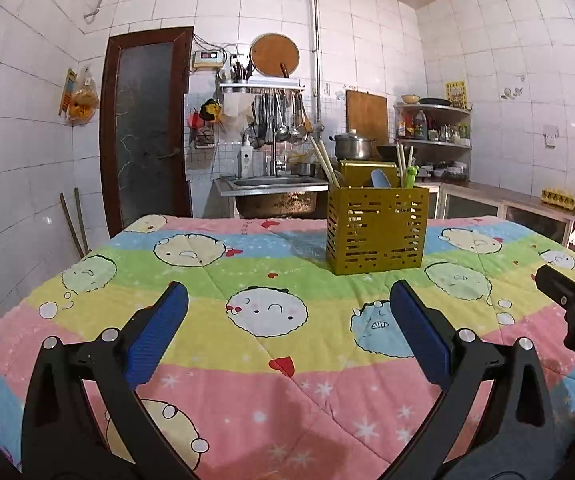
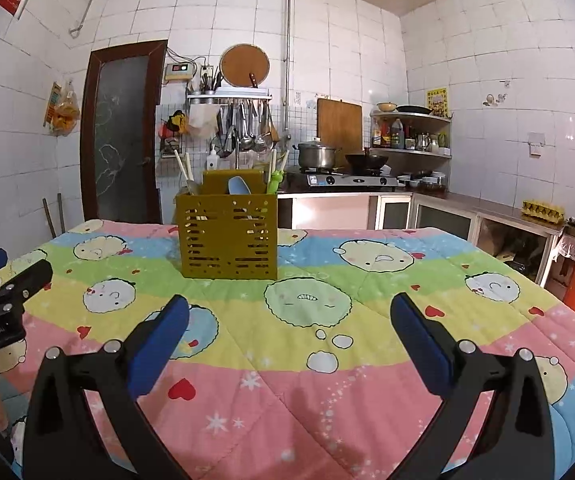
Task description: Organize utensils
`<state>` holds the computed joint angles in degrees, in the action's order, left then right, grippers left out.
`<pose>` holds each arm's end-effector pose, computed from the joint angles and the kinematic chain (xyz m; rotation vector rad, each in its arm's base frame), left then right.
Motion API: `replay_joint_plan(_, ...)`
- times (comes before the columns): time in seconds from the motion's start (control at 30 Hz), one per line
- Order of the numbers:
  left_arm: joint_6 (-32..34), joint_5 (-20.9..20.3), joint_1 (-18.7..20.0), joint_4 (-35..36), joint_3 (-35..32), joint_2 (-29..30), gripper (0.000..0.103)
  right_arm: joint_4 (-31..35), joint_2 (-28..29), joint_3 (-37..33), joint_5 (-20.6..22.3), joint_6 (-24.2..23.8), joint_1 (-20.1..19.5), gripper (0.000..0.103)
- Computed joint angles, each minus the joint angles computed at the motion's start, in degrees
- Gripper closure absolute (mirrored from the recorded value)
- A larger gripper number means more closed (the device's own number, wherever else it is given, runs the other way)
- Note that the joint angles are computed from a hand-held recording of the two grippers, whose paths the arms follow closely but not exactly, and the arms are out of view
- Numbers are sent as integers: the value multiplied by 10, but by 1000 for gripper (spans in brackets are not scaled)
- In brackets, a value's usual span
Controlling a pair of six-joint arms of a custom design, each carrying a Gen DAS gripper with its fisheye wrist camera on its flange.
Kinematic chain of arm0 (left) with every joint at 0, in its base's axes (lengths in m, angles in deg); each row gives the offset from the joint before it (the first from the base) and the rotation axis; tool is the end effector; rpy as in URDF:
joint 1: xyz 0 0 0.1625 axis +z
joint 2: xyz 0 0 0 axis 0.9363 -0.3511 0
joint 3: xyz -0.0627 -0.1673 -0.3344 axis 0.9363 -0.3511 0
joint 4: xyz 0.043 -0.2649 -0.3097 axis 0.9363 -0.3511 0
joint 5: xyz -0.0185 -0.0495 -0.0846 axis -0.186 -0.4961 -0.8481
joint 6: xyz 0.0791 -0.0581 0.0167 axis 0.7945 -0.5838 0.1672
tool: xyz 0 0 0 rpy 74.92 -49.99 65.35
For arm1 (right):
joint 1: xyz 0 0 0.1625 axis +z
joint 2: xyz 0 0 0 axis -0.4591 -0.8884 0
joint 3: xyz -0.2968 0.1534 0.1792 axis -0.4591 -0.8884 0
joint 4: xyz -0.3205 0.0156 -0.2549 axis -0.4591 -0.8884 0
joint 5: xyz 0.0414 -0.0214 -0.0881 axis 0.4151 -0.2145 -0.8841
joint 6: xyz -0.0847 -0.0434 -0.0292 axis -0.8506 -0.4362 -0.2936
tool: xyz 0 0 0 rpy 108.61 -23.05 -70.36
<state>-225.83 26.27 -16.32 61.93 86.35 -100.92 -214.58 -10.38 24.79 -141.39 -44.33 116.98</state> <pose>-0.2201 -0.6336 0.0455 0.6544 1.9355 -1.4914 0.1080 -0.6260 0.1652 0.5334 -1.9077 1.5260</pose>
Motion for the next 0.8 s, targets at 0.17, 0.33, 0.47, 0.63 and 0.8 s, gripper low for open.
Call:
replay_joint_plan(0.17,6,3,-1,-12,10,-3,5,-18,1,5,7,-2,-1,4)
replay_joint_plan(0.33,-1,7,0,-9,12,-6,5,-21,3,6,5,-11,1,4)
replay_joint_plan(0.47,0,4,-1,-8,11,-4,5,-18,1,8,5,-11,1,4)
replay_joint_plan(0.63,4,2,-2,-17,16,-6,5,-16,-3,10,8,-6,-1,4)
replay_joint_plan(0.8,-3,1,-2,-5,11,-5,5,-13,-4,10,9,-3,-1,4)
